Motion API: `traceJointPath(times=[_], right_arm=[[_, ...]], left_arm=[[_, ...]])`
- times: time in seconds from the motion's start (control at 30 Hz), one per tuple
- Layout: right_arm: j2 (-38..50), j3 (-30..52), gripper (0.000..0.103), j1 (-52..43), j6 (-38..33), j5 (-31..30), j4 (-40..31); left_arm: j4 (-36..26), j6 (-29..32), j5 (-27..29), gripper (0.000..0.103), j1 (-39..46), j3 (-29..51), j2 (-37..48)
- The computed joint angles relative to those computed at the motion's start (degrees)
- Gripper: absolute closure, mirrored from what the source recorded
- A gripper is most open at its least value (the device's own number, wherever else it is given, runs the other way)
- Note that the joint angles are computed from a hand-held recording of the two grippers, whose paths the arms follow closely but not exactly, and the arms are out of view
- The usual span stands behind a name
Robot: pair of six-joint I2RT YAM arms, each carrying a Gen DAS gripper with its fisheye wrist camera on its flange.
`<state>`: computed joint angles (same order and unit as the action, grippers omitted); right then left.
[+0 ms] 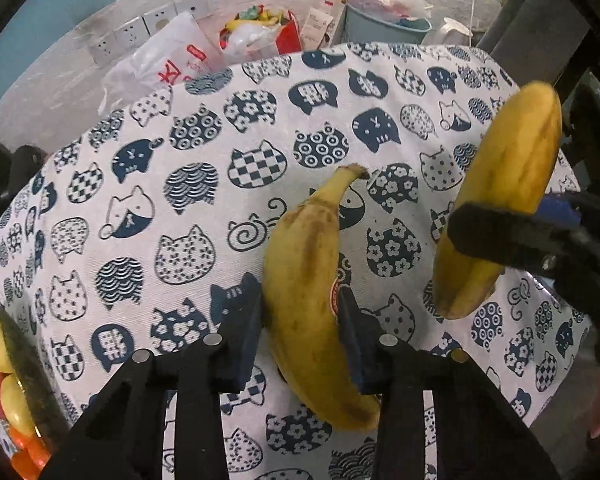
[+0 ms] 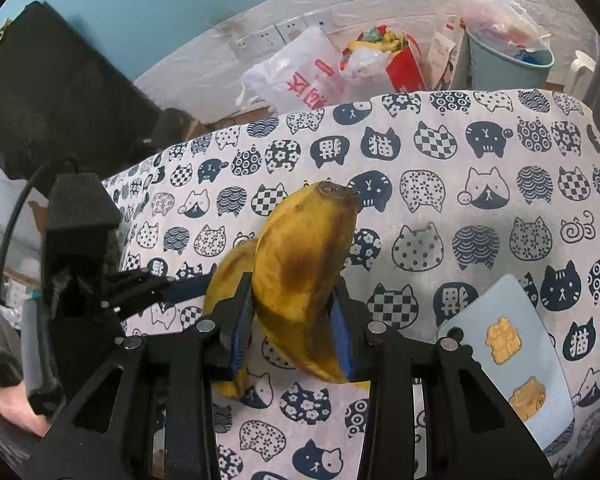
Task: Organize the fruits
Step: 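Lift and carry both bananas toward the green plate with both tools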
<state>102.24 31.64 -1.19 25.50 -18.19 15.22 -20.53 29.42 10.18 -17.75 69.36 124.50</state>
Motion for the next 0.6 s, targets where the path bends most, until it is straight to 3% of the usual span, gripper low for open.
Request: traceJointPath(times=[0.6], right_arm=[[-10.0,-1.2,0.068,5.9,1.8,3.4,-2.0]], left_arm=[[0.1,2.8,5.1,0.067,7.0,-4.9,-12.2]])
